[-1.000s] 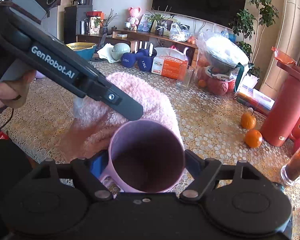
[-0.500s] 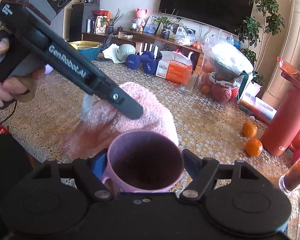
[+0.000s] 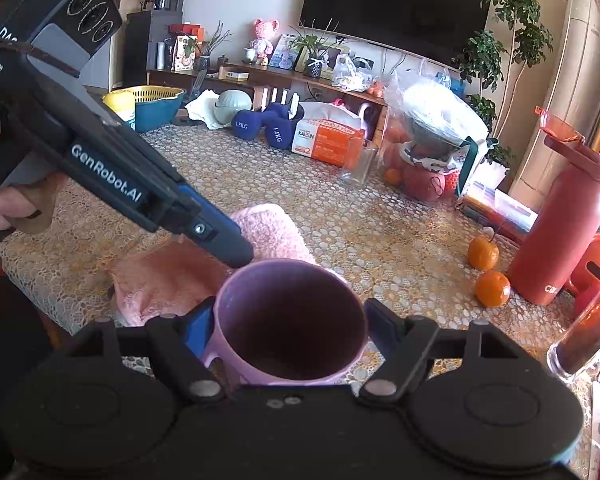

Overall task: Clean container
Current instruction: 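Lower the mug upright onto the table with right gripper while left sets the towel beside it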

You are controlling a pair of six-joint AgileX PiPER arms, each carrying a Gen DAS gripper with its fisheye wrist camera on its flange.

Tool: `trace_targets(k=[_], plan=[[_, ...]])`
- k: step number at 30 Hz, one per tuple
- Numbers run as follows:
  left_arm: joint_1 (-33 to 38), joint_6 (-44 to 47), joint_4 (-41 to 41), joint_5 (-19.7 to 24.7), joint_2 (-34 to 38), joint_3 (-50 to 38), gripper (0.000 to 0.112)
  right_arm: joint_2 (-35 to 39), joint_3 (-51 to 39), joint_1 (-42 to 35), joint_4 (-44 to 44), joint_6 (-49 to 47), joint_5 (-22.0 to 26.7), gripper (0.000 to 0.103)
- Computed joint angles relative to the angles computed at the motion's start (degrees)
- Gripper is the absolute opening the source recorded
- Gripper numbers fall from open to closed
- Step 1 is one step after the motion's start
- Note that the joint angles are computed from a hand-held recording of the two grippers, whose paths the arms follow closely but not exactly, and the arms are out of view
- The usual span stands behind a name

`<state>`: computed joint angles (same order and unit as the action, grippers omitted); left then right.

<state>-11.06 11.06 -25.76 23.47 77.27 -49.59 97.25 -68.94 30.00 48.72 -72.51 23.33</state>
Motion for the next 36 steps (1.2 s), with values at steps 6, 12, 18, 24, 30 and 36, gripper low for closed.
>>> trace_targets(k=[6, 12, 18, 24, 30, 36], plan=[[-1.48, -12.39, 13.29, -1.85, 4.37, 1.53, 0.020, 0.26, -0.19, -0.63, 1.14, -0.21, 0.33, 0.077], [0.53, -11.43, 10.84, -3.22, 3.96, 3.60, 0.021, -0.11, 0.01, -0.34, 0.00, 0.55, 0.18, 0.077], [-0.48, -15.49, 13.82, -2.97, 2.78, 3.19, 0.021, 0.04, -0.64, -0.20, -1.98, 3.69, 0.53, 0.077], [-2.78, -27.11, 24.62, -2.99, 0.48, 3.45, 0.031, -0.79, -0.26, -0.58, 0.35, 2.96, 1.07, 0.086], [-6.72, -44.04, 40.22, -2.30, -4.09, 4.94, 0.066, -3.09, 0.99, -1.61, 4.70, 1.00, 2.46, 0.091], [-11.49, -57.24, 51.21, 1.29, -8.70, 6.15, 0.076, -7.76, 5.48, -3.53, 12.08, -3.05, 3.44, 0.098]])
